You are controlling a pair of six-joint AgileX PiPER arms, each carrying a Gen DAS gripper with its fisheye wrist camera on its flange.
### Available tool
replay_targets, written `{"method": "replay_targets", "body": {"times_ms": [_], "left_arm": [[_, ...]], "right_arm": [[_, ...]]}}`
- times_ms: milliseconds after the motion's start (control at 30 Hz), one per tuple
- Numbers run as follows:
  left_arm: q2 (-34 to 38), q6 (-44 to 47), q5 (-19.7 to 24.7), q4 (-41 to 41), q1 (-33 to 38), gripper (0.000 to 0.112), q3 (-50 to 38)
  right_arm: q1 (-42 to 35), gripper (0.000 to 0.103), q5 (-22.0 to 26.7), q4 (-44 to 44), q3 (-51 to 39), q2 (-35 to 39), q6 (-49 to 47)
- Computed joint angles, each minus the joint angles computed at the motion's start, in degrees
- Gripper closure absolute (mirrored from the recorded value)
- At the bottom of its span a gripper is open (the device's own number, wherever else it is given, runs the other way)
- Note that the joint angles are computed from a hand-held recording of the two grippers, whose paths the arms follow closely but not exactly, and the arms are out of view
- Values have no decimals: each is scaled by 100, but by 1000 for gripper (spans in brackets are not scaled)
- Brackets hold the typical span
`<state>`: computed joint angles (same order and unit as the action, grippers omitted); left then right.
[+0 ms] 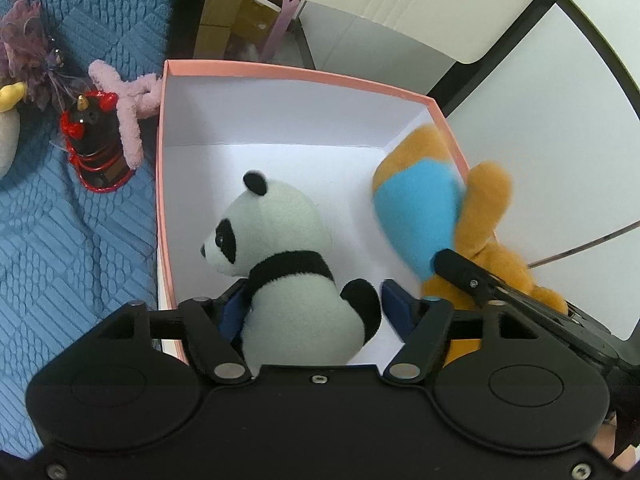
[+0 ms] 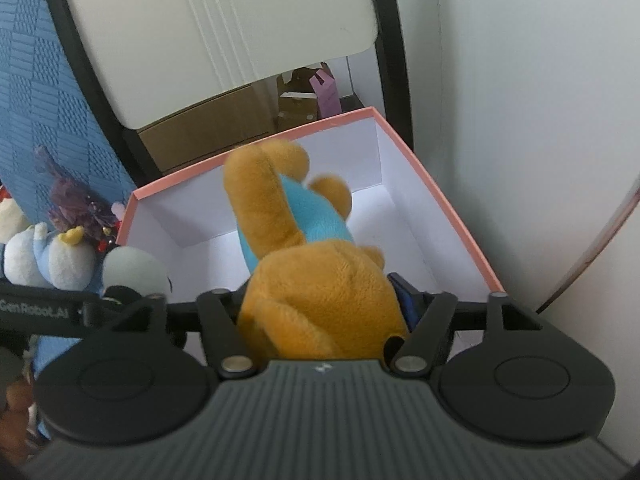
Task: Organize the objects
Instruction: 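Open both tools to drop the panda and dog into the box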
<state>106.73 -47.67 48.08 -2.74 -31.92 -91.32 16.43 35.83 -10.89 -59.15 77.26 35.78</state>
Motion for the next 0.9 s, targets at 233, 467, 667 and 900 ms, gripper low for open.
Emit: {"method": "replay_targets", "body": {"times_ms": [233,467,667,900], "left_arm": [[-313,-116,163,235,-135,33,-27],[-956,-352,313,549,-354,33,134],[-1626,-621,477,894,-545,32,382],[-2547,-922,679,1213,-705,31,903]], "right_arm": [[-6,15,281,236,-149,-413,-54],[594,15,835,-275,-514,-807,527],[1522,15,1574,-1038,-1021,-1028,1276],[2804,15,2392,-1796,-1538,-1155,2113]]}}
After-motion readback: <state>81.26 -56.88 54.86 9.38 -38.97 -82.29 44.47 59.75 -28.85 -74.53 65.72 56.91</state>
